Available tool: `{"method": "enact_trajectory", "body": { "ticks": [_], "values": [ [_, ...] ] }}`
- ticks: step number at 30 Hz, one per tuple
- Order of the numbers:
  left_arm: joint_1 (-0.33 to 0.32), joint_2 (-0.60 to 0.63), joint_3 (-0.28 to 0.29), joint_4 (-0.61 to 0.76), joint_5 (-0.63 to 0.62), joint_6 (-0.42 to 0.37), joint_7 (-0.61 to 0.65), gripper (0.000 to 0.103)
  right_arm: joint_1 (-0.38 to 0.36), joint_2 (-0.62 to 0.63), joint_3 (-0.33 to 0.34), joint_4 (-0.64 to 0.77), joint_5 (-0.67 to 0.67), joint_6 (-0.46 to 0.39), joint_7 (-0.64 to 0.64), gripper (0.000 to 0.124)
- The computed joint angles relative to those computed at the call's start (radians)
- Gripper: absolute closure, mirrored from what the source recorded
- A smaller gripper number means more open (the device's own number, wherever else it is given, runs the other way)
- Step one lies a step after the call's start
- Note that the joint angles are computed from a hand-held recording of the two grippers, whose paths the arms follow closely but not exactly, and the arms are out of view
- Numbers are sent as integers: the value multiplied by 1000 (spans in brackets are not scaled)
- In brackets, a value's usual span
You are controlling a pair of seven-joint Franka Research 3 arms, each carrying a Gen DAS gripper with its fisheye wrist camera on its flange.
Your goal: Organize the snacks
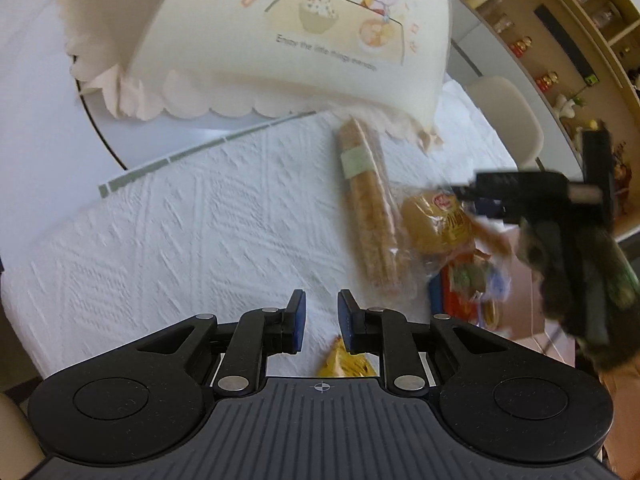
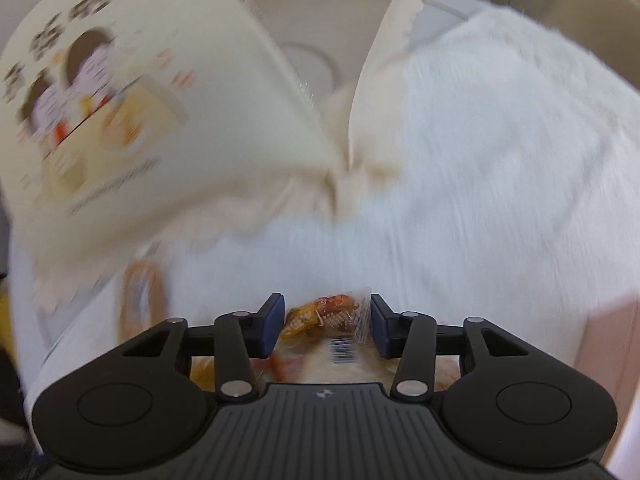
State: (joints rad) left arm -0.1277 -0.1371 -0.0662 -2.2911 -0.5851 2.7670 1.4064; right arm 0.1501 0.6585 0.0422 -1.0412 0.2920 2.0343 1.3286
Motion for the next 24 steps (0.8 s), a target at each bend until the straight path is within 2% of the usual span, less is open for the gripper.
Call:
{"method": "enact_trajectory", "body": {
  "ticks": [3,6,8,9,11,13,15,17,19,22,24],
  "values": [
    [-5,13,5,28,-15,-15,38,82,-53,-139,27,-179,89,-24,-64,88],
    [-8,60,-6,89,-42,-22,87,82,-73,-264,16,-342,133,-33,-124,90],
    [-3,96,-21,142,-64,-34,135,81,-77,-368,3,-483,154,6,-174,90],
    [0,115,-33,171,-64,-34,156,77,-80,-413,-2,-540,169,27,-206,90],
    [7,147,-58,222,-82,-26,218,75,-83,-500,-19,-646,191,77,-257,79],
    [14,168,-81,253,-98,-20,259,75,-101,-570,-44,-723,236,84,-299,60],
    [15,186,-101,270,-65,12,244,75,-116,-597,-70,-757,246,73,-290,59],
    [7,188,-113,260,25,85,163,75,-136,-604,-95,-777,242,54,-280,56],
    [6,196,-125,267,73,110,133,75,-149,-596,-109,-793,209,81,-260,55],
    [13,239,-143,337,96,27,142,75,-167,-537,-114,-760,242,124,-230,56],
    [16,284,-155,397,125,-38,138,75,-167,-522,-104,-774,268,228,-235,55]
  ]
}}
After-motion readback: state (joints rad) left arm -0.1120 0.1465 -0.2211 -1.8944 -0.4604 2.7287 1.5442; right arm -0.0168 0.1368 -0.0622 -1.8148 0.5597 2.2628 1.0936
